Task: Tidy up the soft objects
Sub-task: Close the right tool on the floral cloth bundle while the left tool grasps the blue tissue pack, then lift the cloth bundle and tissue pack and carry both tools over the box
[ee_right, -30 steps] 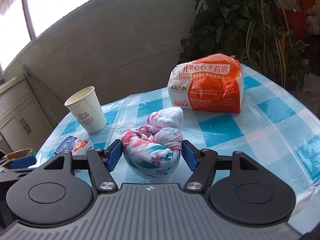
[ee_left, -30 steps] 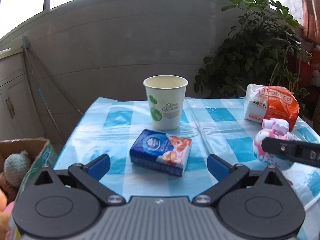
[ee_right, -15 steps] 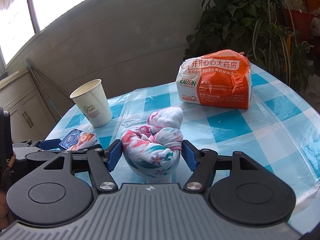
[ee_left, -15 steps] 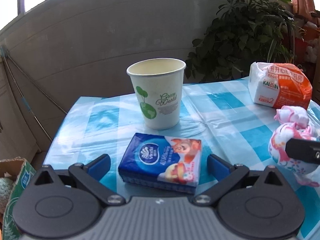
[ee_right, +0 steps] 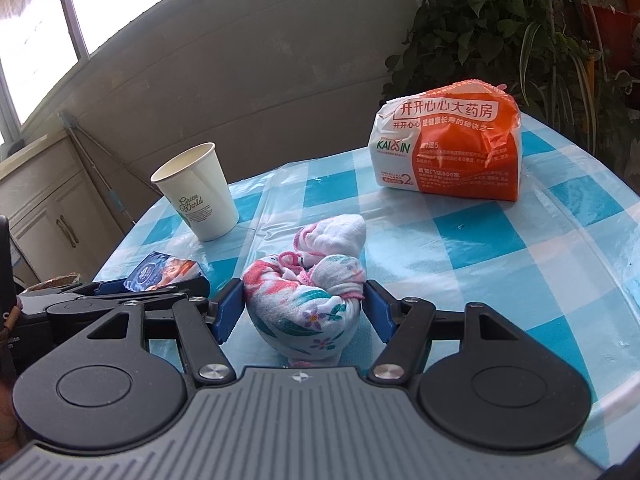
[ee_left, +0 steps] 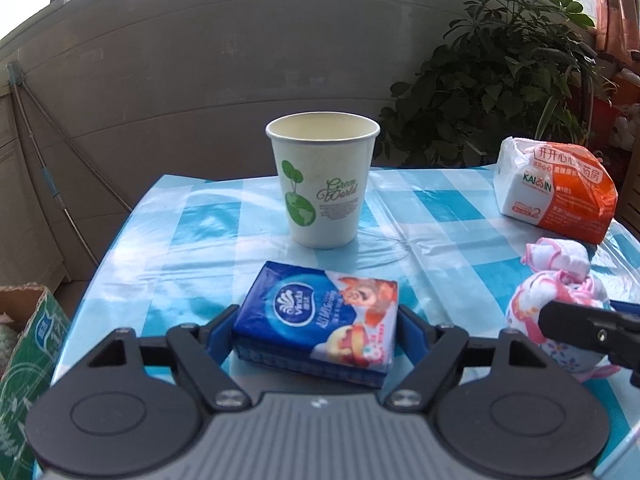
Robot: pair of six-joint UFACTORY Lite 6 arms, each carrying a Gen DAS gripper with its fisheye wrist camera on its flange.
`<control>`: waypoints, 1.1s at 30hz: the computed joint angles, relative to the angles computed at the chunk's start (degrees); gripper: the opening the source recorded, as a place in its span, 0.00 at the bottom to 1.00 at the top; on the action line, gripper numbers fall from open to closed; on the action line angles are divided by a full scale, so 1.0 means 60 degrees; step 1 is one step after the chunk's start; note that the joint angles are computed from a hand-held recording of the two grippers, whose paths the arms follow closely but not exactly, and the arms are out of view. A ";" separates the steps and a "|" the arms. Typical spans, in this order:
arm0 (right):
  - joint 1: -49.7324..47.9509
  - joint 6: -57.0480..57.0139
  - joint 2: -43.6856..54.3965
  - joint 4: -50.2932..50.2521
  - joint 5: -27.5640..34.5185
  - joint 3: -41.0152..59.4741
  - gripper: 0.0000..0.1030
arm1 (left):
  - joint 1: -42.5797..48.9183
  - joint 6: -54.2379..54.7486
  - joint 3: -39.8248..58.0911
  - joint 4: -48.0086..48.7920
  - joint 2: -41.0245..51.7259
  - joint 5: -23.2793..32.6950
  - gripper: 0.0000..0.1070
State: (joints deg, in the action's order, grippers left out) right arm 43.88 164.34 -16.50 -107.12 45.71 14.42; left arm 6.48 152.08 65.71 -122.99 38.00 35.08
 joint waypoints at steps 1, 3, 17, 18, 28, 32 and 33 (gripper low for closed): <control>0.0035 -0.0017 0.0062 -0.0014 0.0018 0.0036 0.79 | 0.0063 0.0055 -0.0144 -0.0029 -0.0083 0.0044 0.75; 0.0127 -0.0117 0.0223 0.0024 0.0076 0.0133 0.79 | 0.0178 0.0222 -0.0469 -0.0132 -0.0278 0.0121 0.75; 0.0707 -0.0510 0.1194 0.0071 0.0546 0.0650 0.79 | 0.2170 0.1019 -0.2972 0.0592 -0.1808 0.1088 0.75; 0.0745 -0.0535 0.1287 0.0066 0.0576 0.0715 0.79 | 0.2315 0.1061 -0.3122 0.0667 -0.1912 0.1133 0.75; 0.0771 -0.0376 0.1597 -0.0442 0.0623 0.0878 0.78 | 0.3852 0.0832 -0.3544 0.1820 -0.2141 0.1645 0.75; 0.0790 -0.0376 0.1753 -0.0545 0.0676 0.1006 0.79 | 0.4230 0.0313 -0.3317 0.2388 -0.1972 0.1855 0.75; 0.0843 -0.0389 0.1791 -0.0539 0.0749 0.1027 0.78 | 0.4300 0.0185 -0.3261 0.2521 -0.1929 0.1914 0.75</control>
